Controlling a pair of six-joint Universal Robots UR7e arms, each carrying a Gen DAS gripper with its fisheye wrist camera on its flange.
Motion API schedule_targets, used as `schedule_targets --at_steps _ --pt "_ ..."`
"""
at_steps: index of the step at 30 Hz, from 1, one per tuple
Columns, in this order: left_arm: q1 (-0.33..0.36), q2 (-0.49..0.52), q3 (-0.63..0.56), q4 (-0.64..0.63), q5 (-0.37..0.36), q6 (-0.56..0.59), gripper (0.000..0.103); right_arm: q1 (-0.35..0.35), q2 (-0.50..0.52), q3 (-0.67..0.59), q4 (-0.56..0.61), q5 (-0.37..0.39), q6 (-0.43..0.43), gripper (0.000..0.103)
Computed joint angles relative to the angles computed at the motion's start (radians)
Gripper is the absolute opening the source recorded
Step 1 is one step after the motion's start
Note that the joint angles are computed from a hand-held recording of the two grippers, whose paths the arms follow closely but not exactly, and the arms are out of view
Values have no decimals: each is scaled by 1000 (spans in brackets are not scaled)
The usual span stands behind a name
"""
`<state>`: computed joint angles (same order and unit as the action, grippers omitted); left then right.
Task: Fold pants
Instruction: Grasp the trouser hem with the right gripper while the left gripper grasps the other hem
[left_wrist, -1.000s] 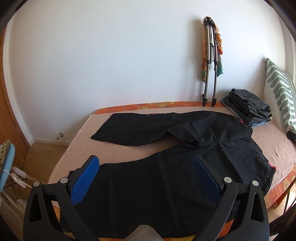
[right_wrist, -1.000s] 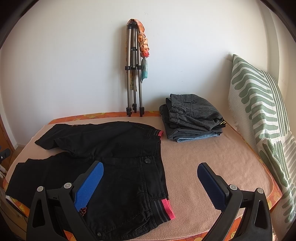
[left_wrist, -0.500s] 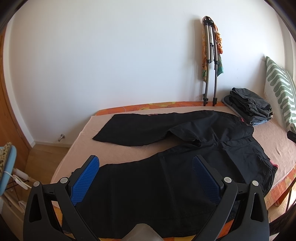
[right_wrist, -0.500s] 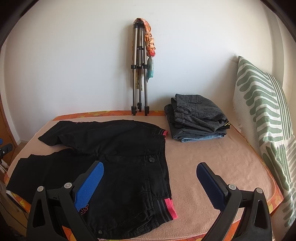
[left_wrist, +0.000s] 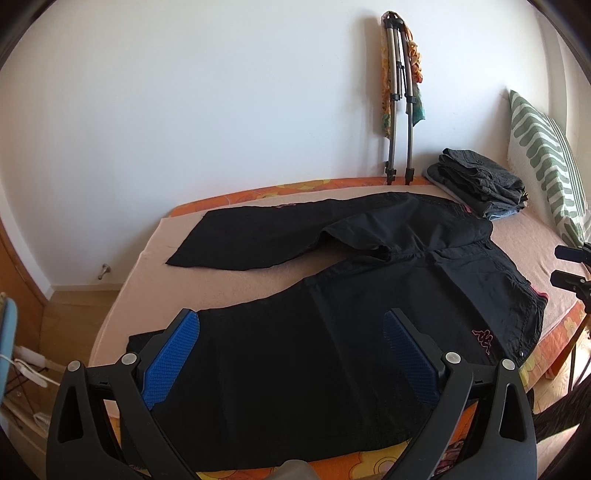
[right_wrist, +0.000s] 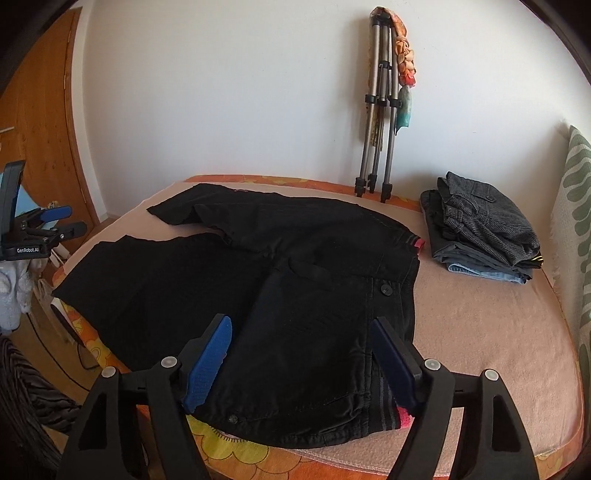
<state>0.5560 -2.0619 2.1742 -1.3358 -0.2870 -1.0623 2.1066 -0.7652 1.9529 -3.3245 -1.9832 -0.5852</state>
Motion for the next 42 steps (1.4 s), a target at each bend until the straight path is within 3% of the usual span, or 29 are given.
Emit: schedule_targets --at_steps 11,15,22,28,32,37,39,42 --pt "12 -59 -79 153 -68 -14 53 30 45 -40 332 66 -194 51" --pt "22 -79 -93 171 -94 -8 53 37 71 -70 464 52 -243 46" --pt "52 -101 -134 253 -123 -50 48 63 146 -125 539 17 -316 45" --pt "31 -117 -175 423 -127 -153 48 70 178 -168 582 15 -323 45" --pt "24 -136 -183 462 -140 -161 48 71 181 -199 658 14 -300 33" --pt "12 -145 -203 561 -157 -176 48 98 203 -224 670 -46 -308 19" --pt "0 -147 -207 595 -168 -173 48 110 211 -231 659 -71 -316 6" --pt "-28 -164 -199 582 -196 -129 48 115 206 -253 671 -69 -296 3"
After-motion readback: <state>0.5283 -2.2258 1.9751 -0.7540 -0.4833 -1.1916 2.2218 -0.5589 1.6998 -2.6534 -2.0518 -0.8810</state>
